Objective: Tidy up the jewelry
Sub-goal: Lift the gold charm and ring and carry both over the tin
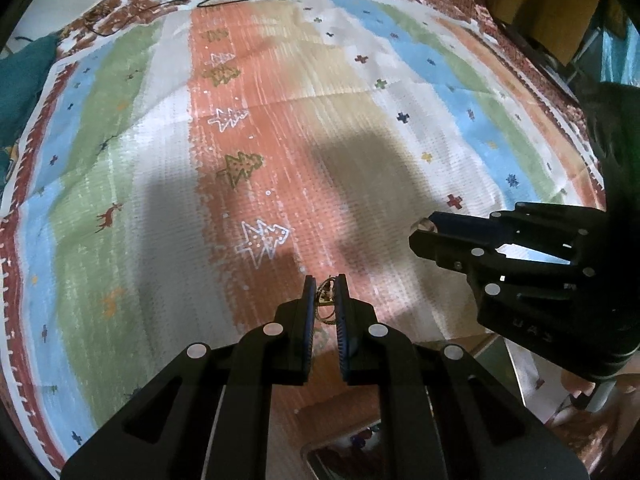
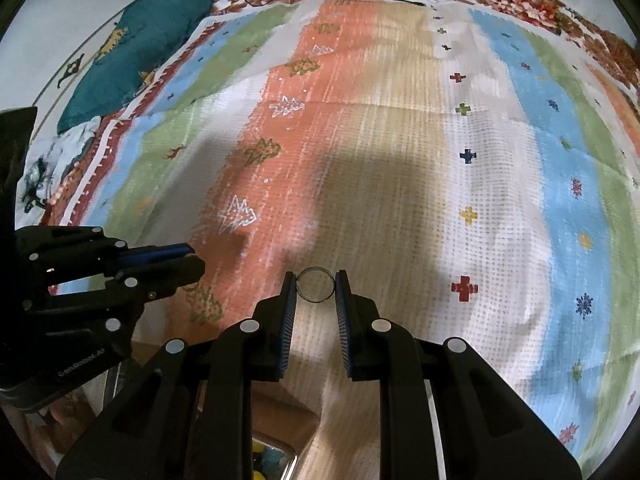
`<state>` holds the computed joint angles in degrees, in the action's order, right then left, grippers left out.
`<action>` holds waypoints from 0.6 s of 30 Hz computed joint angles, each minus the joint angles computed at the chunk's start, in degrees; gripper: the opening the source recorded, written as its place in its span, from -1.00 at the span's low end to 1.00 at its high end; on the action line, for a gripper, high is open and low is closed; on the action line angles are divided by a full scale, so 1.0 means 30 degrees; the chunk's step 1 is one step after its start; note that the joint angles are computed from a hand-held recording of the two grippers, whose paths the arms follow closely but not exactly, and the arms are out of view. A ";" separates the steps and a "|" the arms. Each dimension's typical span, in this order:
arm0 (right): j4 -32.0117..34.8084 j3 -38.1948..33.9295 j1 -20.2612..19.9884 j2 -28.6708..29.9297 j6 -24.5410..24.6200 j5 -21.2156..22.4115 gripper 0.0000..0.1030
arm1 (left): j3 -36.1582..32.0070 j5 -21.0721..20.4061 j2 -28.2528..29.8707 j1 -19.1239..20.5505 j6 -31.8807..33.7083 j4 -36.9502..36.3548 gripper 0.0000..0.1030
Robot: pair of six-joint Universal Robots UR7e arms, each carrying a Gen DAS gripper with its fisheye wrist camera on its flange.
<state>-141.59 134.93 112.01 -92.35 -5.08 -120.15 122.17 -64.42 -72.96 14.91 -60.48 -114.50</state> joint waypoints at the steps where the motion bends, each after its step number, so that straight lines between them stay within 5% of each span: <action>1: -0.0063 0.0022 0.0034 -0.0025 0.0010 0.0039 -0.60 | -0.0027 0.0080 -0.0015 -0.0149 -0.0035 0.0028 -0.83; 18: -0.0490 0.0604 0.1562 -0.0825 -0.0176 -0.0942 -0.60 | 0.0186 0.0695 -0.0725 -0.1540 -0.0971 0.0437 -0.83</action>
